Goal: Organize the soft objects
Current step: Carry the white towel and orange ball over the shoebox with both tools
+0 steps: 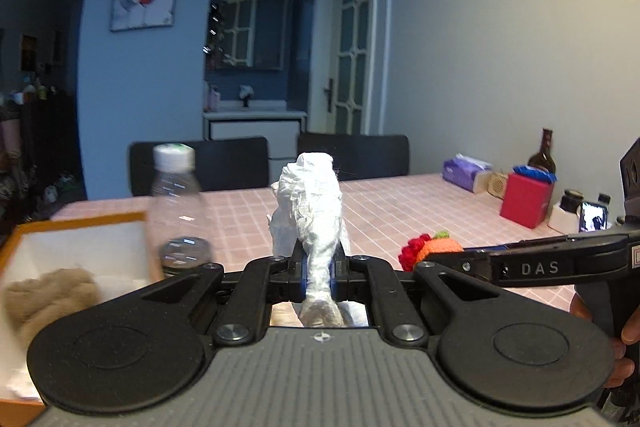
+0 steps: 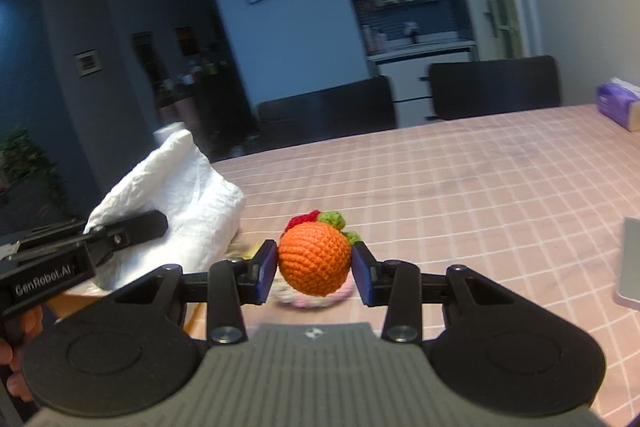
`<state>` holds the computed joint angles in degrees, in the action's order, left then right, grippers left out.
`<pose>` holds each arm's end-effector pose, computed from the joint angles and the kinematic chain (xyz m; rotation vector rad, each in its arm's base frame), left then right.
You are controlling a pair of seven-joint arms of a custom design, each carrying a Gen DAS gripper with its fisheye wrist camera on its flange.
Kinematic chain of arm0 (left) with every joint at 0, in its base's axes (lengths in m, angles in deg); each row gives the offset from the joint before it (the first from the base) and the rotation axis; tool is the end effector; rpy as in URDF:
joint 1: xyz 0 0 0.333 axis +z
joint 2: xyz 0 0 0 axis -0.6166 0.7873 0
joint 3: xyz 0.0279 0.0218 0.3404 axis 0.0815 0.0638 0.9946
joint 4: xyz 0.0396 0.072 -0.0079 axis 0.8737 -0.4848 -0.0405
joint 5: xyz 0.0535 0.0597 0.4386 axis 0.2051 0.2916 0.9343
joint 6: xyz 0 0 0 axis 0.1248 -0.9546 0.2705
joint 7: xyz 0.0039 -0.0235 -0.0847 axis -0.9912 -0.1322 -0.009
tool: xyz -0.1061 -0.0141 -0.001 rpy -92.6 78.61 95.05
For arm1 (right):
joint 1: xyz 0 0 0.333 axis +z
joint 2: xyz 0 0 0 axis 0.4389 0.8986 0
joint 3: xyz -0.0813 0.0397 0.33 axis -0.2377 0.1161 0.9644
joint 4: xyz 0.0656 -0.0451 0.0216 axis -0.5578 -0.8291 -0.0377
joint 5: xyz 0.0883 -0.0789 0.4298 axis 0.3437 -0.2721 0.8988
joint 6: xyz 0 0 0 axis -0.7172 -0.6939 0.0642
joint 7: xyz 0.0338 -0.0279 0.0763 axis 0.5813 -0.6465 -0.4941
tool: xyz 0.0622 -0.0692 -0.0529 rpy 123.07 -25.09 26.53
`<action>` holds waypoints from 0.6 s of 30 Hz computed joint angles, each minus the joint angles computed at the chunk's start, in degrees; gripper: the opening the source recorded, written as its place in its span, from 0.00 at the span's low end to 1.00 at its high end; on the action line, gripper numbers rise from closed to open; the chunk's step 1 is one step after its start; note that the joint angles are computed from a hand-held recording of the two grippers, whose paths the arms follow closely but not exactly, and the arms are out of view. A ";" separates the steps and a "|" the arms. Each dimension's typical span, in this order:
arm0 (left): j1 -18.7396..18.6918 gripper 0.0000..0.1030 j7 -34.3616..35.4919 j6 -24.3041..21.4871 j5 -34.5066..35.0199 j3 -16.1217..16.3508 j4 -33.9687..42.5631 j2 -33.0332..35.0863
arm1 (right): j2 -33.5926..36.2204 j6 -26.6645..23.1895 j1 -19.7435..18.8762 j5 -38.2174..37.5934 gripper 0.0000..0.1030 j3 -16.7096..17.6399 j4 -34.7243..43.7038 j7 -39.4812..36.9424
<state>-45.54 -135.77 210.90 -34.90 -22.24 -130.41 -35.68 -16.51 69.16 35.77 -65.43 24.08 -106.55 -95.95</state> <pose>0.4515 -0.0655 0.4933 -0.7486 2.1646 -1.6138 0.3873 0.2290 0.4842 -1.1288 1.7938 -0.8815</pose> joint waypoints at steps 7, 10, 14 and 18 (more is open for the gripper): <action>3.50 0.10 2.18 1.65 -1.25 2.73 1.30 -0.91 | 4.81 2.98 1.13 -4.91 0.39 0.07 5.49 -0.51; 4.84 0.10 2.58 3.59 -2.98 3.10 2.91 0.37 | 8.10 4.42 1.90 -7.63 0.39 -0.71 8.72 -0.45; 6.47 0.10 4.09 7.08 -6.18 2.61 5.02 2.75 | 13.64 7.25 3.42 -11.80 0.39 -2.62 13.90 -0.51; 7.47 0.10 2.18 9.55 -4.35 1.40 7.39 5.85 | 20.06 11.53 5.28 -13.30 0.39 -5.20 19.52 -1.66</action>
